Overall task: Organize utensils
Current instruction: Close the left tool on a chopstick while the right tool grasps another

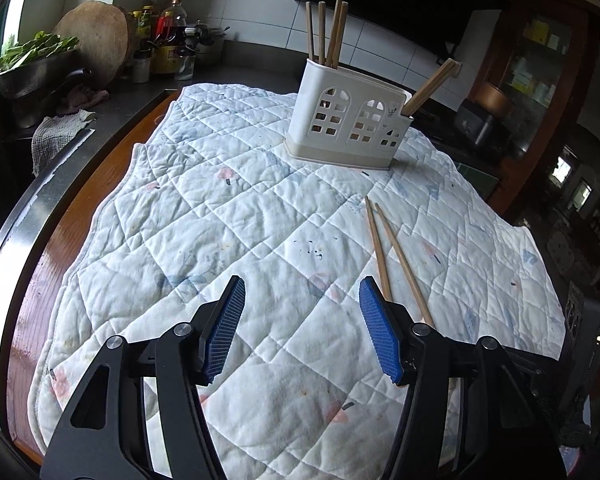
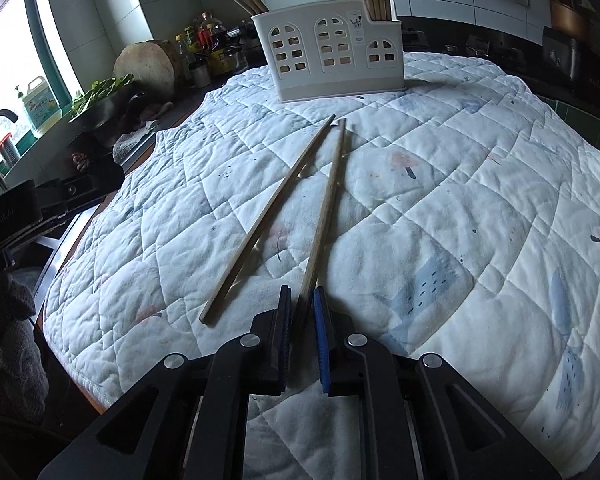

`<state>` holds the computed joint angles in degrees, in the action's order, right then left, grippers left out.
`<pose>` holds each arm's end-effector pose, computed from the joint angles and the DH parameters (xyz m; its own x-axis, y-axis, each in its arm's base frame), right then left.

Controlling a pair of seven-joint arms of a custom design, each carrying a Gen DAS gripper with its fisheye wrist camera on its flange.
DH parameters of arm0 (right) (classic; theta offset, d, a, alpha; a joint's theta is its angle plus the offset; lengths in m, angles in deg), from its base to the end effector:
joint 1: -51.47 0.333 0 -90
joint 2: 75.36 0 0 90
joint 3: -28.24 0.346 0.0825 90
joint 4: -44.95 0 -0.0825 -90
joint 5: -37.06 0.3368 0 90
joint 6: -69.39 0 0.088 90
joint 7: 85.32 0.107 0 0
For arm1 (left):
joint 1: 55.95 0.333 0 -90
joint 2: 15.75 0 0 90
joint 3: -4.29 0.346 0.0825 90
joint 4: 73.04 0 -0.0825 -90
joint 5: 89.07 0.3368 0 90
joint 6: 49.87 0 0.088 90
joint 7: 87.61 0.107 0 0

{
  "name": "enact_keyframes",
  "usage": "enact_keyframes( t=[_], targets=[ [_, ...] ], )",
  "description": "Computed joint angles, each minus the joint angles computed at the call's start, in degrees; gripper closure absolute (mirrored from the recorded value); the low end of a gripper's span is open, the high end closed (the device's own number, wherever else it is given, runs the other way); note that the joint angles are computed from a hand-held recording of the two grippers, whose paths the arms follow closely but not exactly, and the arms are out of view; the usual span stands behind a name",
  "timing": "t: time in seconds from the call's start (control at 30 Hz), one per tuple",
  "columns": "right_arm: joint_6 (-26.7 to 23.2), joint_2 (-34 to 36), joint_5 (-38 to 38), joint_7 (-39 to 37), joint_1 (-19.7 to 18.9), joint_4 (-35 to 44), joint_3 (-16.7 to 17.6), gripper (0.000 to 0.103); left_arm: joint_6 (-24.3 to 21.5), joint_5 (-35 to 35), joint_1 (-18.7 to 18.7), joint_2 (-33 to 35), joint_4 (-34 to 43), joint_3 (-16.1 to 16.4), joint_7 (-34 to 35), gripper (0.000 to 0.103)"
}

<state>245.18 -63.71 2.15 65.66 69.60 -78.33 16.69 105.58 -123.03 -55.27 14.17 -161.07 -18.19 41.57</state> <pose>0.5633 0.1178 0.4426 -0.2433 -0.9424 -0.2294 -0.7010 0.3343 -0.6300 0.6850 -0.1835 0.4871 -0.5452 -0.7975 0.2585 -0.6645 0.2231 -0.7132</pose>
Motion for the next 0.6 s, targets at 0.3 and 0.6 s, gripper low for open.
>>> enact_keyframes(
  t=[0.3, 0.6],
  targets=[
    [2.0, -1.8, -10.8, 10.7, 2.7, -1.6, -5.4, 0.096, -1.9, -0.9, -0.5, -0.7, -2.5, -1.6, 3.2, 0.050],
    [1.2, -6.4, -32.4, 25.8, 0.8, -1.2, -6.8, 0.096, -4.3, 0.5, -4.5, 0.0, -3.2, 0.0, 3.0, 0.069]
  ],
)
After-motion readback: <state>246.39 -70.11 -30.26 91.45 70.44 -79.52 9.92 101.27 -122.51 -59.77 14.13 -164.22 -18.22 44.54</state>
